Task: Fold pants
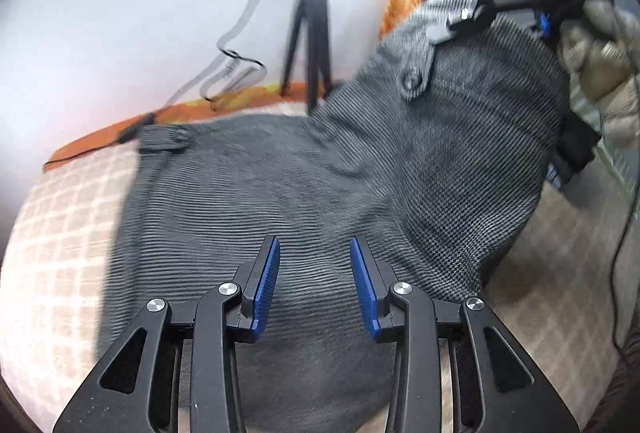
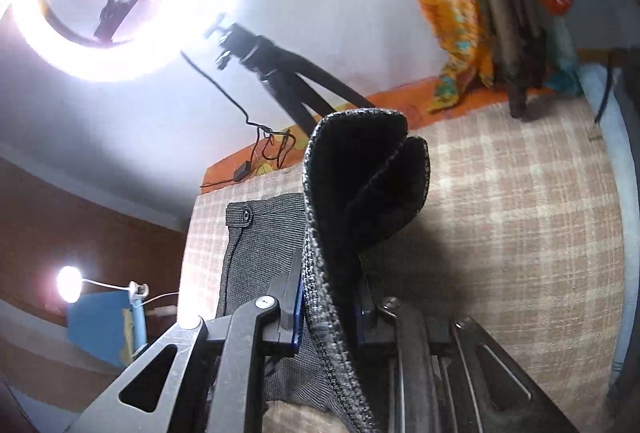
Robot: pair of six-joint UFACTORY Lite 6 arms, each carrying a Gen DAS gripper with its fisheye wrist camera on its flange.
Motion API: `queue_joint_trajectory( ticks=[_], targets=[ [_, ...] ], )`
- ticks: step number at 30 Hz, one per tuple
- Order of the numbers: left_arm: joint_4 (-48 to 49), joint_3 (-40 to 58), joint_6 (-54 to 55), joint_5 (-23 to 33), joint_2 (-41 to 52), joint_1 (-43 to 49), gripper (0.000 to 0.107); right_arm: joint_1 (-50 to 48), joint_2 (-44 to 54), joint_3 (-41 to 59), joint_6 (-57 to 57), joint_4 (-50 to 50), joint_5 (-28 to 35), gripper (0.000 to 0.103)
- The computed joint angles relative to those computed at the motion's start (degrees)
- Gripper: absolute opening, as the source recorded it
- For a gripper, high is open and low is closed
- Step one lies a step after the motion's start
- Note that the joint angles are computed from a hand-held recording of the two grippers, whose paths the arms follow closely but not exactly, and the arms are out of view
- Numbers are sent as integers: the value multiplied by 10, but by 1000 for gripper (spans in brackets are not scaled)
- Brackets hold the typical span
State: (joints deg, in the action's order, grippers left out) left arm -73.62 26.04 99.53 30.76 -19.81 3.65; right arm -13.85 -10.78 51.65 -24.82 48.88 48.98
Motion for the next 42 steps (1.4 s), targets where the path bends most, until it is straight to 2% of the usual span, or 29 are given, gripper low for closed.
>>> queue_joint_trajectory(
  ticks=[2,5,8,14,20,28,30,31,32,35,38,42],
  targets=[
    [33,12,1,56,-13,77,35,45,7,22,55,-36,-24,17],
    [47,47,21,110,18,169,35,117,20,57,148,-114,-58,17],
    [55,71,41,147,46,243,35,198,57,104,256,-201,-86,17],
    [73,108,83,213,104,362,35,297,137,168,378,-290,-117,18],
    [92,144,110,242,158,434,35,416,275,289,525,-428,-115,18],
    [113,180,113,284,184,491,35,526,480,497,647,-555,-49,20],
    [119,183,110,293,184,498,35,538,508,541,647,-558,-36,23],
    [122,184,109,297,183,501,35,542,517,553,639,-553,-36,28],
    [121,185,109,296,186,499,35,547,524,565,630,-545,-36,38],
    [139,195,84,317,194,506,35,570,524,583,615,-541,-37,39],
    [156,210,49,353,214,510,47,563,457,505,576,-486,-101,39],
    [164,207,18,390,211,505,48,528,320,337,466,-343,-202,41]
  ],
)
